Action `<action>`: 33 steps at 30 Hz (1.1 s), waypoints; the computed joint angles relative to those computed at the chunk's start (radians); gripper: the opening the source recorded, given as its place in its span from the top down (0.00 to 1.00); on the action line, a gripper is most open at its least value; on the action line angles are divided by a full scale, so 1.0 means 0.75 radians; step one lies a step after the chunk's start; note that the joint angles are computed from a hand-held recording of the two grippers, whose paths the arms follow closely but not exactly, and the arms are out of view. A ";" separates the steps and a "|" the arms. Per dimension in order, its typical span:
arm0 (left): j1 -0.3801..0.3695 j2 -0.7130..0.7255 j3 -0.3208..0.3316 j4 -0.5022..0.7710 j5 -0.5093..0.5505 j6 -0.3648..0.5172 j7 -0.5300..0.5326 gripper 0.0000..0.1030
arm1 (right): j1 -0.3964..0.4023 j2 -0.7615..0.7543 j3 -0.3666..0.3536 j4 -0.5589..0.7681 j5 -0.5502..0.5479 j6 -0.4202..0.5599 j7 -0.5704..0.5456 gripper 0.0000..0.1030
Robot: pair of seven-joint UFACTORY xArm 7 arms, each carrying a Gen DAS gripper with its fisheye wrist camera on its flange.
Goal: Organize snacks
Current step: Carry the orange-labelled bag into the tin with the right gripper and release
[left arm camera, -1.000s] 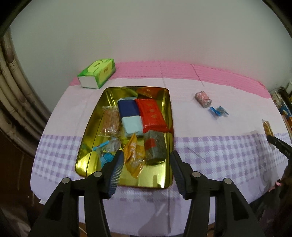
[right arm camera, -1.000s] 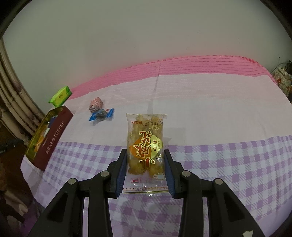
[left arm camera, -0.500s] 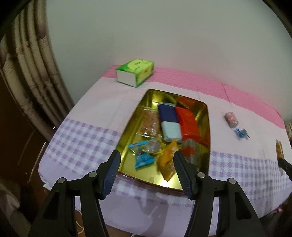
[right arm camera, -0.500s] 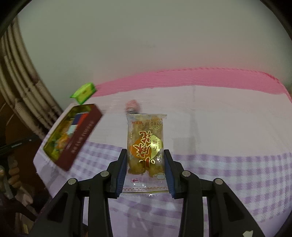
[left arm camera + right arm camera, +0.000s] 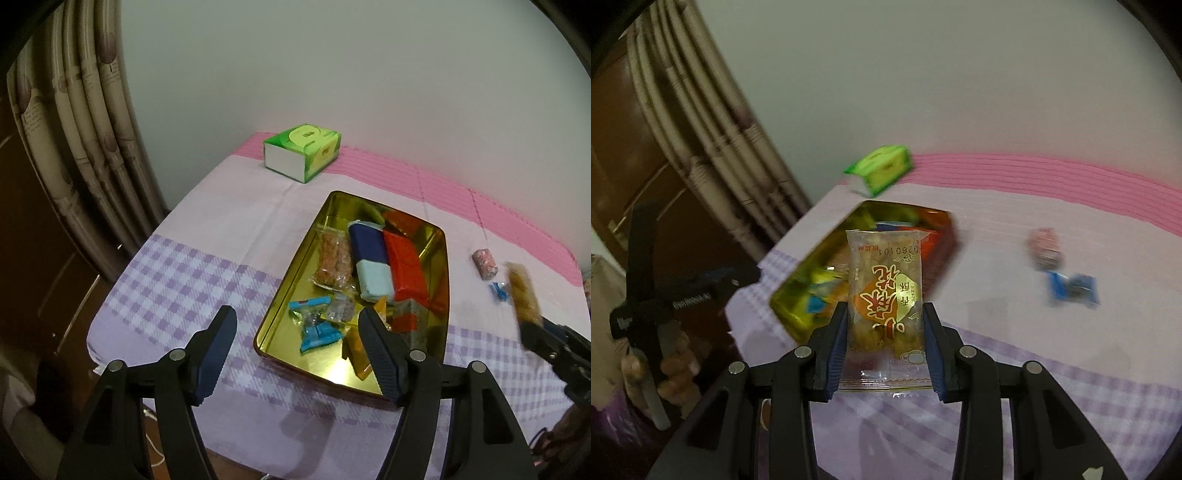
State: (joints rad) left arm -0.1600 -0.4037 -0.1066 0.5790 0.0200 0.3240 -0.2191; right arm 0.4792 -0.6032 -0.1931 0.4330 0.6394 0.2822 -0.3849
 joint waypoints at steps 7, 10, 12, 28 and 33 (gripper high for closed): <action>0.020 -0.013 -0.011 -0.007 0.016 -0.016 -0.022 0.33 | 0.198 0.316 -0.064 0.241 0.263 -0.017 -0.175 0.66; 0.045 -0.014 -0.039 -0.010 0.056 -0.027 -0.050 0.33 | 0.204 0.424 -0.053 0.326 0.370 0.005 -0.239 0.66; 0.071 -0.015 -0.063 -0.011 0.098 -0.034 -0.078 0.32 | 0.186 0.474 -0.030 0.365 0.405 0.020 -0.255 0.66; 0.073 0.024 -0.058 0.022 0.166 0.014 -0.123 0.28 | -0.033 0.694 0.215 0.489 0.541 0.091 -0.265 0.66; 0.073 0.032 -0.057 0.026 0.180 0.023 -0.135 0.26 | -0.111 0.708 0.292 0.496 0.575 0.105 -0.271 0.65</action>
State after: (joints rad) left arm -0.1052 -0.3797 -0.1494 0.5988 0.1551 0.3412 -0.3203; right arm 0.3960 -0.0723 0.0260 0.8049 1.0710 0.3612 -0.5881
